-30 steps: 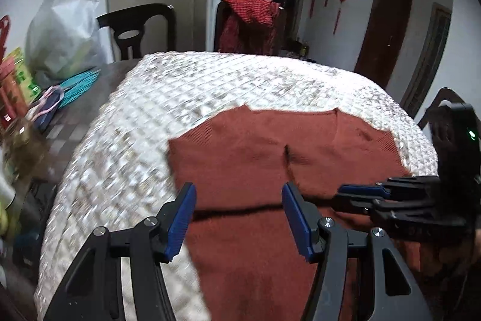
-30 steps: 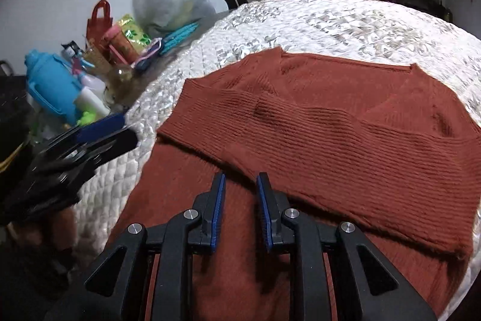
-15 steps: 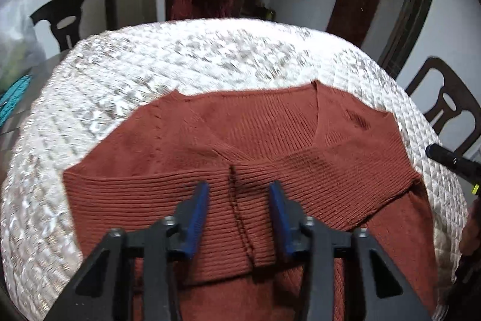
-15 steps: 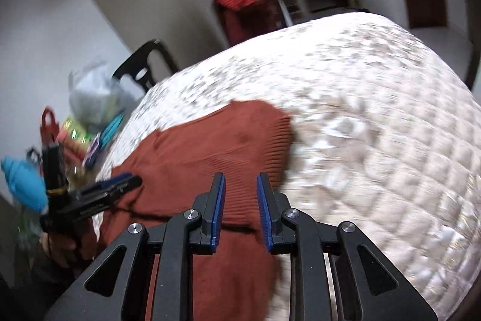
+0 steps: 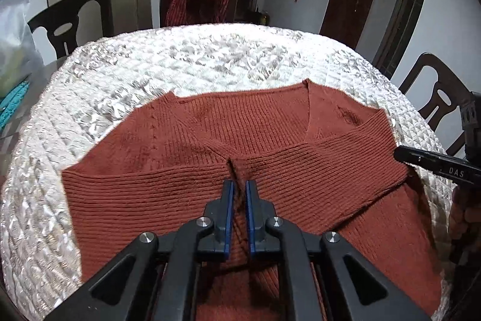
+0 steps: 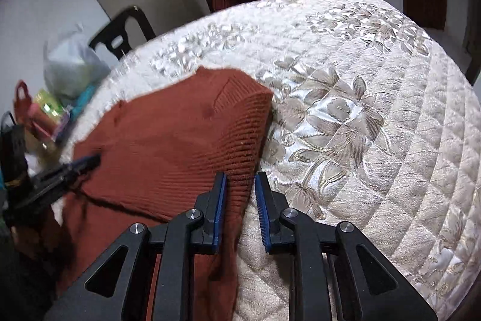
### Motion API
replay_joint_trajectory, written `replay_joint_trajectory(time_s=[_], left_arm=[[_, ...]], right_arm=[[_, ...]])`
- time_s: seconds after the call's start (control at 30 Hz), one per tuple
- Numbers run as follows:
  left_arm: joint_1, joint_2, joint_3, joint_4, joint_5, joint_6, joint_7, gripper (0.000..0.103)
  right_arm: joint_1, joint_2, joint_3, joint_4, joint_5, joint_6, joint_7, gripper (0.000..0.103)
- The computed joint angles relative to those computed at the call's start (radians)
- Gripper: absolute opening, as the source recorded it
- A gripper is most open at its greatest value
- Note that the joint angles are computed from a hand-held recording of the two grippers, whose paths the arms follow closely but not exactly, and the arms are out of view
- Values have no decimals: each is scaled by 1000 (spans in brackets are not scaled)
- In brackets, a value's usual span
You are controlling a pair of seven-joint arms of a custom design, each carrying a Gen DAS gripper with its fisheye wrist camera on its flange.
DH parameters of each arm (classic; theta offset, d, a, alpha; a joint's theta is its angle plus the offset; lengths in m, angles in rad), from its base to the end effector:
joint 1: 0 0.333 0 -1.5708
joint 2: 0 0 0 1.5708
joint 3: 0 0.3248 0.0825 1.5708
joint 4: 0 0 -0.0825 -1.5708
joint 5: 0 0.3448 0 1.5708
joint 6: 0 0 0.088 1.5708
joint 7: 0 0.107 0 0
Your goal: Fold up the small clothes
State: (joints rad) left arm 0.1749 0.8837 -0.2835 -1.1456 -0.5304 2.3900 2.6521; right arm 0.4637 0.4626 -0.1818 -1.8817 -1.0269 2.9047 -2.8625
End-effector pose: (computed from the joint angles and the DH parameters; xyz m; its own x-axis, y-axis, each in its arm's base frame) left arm 0.7697 -0.0080 0.3448 -0.6864 -0.7161 0.1266 -0.6024 0.4624 -0.6506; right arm 0.5901 0.2379 0.3402 -0.4293 -0.8493 -0.3072 -0.6105 0.5236 -0.5943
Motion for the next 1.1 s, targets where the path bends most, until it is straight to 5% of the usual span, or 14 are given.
replay_joint_trajectory(time_s=[0.07,0.2,0.37,0.43,0.53,0.67,0.83,0.93,1.0,1.1], left_arm=[[8,-17,-11,-22,-18,30,17,10],[-5,-16,-19,-14,-32,50,16,10],[-66,68,28,107,53,-27,-78,10],[-53,67,6,90,44,1,-50,10],[-27,18,-9,14,32,23,-22,10],[51,-73,-54,-136,-49,37,106,10],[37,-87,-20,-177,-73,52,134,11],[26,-106,-7,-195,-71,66,124,11],[42,-136,-15,-237,-92,87,147,14],[81,-173,-27,-286,-149,95,181,34]], right_arm=[[24,-13,-25,7,-58,-4,35,20],[-31,14,30,74,16,-44,-93,20],[-98,95,66,135,194,-43,-275,16],[-73,86,32,117,202,-21,-270,15],[-22,54,10,102,208,-101,-284,16],[54,-13,-12,33,81,-110,-186,16],[15,6,68,23,111,-140,-236,16],[25,-11,49,1,86,-116,-183,16],[44,-30,44,-3,55,-149,-160,16],[57,-59,45,-21,-20,-150,-90,19]])
